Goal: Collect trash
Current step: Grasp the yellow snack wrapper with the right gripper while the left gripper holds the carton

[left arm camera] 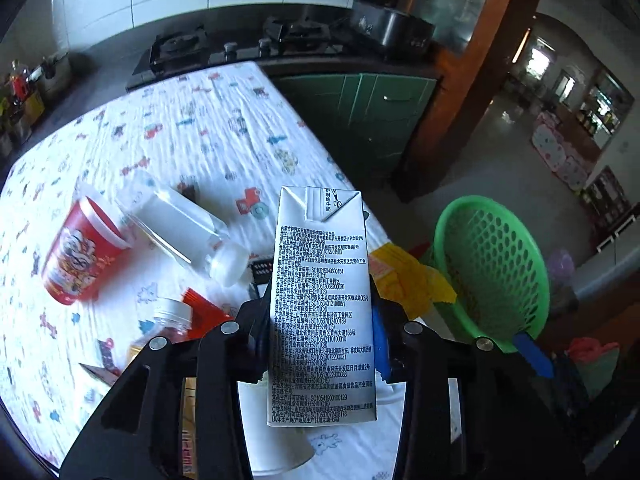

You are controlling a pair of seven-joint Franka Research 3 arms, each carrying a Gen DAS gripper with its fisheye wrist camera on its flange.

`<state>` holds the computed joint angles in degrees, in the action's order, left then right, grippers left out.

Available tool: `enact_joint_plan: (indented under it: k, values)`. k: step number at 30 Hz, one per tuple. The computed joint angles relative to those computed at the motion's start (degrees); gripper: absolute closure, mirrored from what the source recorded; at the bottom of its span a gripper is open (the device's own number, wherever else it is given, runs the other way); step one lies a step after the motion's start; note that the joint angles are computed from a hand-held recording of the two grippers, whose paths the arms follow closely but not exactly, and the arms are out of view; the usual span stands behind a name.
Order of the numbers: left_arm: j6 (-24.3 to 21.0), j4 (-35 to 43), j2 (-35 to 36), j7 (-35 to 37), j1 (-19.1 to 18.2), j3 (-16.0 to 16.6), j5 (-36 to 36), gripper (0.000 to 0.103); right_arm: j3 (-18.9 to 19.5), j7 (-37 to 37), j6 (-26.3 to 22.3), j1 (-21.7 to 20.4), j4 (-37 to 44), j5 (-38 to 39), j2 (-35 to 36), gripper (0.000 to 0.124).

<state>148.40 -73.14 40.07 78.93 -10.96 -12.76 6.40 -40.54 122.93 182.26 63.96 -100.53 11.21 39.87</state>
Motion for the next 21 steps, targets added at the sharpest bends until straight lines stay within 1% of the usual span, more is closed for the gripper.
enact_joint_plan:
  k: [1,4,6,8,10,12,13,15,16,17,19,21]
  values:
    - [0.7,-0.8,-0.7,0.3,0.5,-0.2,-0.2,0.064,1.5,-0.3,-0.6,-1.7,1.5,0.0,0.3,0.045]
    - [2.2,-2.6,-2.2,1.4,1.4,-0.5,-0.5,0.064,7.7,-1.2,-1.7,-8.0,6.2,-0.7,1.1,0.045]
    - [2.6,-3.0,-2.6,2.0,1.9,-0.7,-0.8,0.064,10.7,-1.2,-2.7,-11.3,9.3,-1.5,2.1,0.045]
    - [3.0,-3.1,-2.6,2.1,2.0,-0.5,-0.7,0.064,14.9,-1.8,-4.2,-15.4,13.1,-2.6,3.2,0.045]
    - [3.1,-3.0,-2.4,2.5,2.4,-0.6,-0.9,0.064,17.2,-1.5,-6.1,-18.0,17.2,-3.8,5.1,0.041]
    - [3.2,-2.9,-2.2,2.6,2.6,-0.5,-1.0,0.064,17.9,-0.5,-8.3,-19.4,20.8,-5.2,7.1,0.039]
    - [3.1,-2.9,-2.2,2.7,2.8,-0.5,-1.2,0.064,19.4,-0.6,-9.2,-20.8,22.6,-5.6,7.9,0.037]
    - [3.0,-2.7,-1.9,2.6,3.0,-0.4,-1.4,0.064,21.0,-0.1,-11.2,-22.6,25.6,-6.7,9.3,0.035]
    - [2.9,-2.5,-1.7,2.8,3.1,-0.5,-1.5,0.064,22.8,-0.7,-12.6,-24.2,27.8,-7.2,10.4,0.035]
    - [2.7,-2.3,-1.5,2.9,3.2,-0.5,-1.5,0.064,23.9,-0.7,-13.9,-25.2,29.4,-7.7,11.1,0.035]
    - [2.7,-2.2,-1.3,3.2,3.4,-0.6,-1.7,0.064,25.4,-0.4,-16.0,-26.9,32.9,-8.8,12.9,0.035]
    - [2.5,-2.0,-1.2,3.4,3.5,-0.7,-1.9,0.064,25.7,0.7,-18.5,-27.6,36.3,-10.4,14.8,0.035]
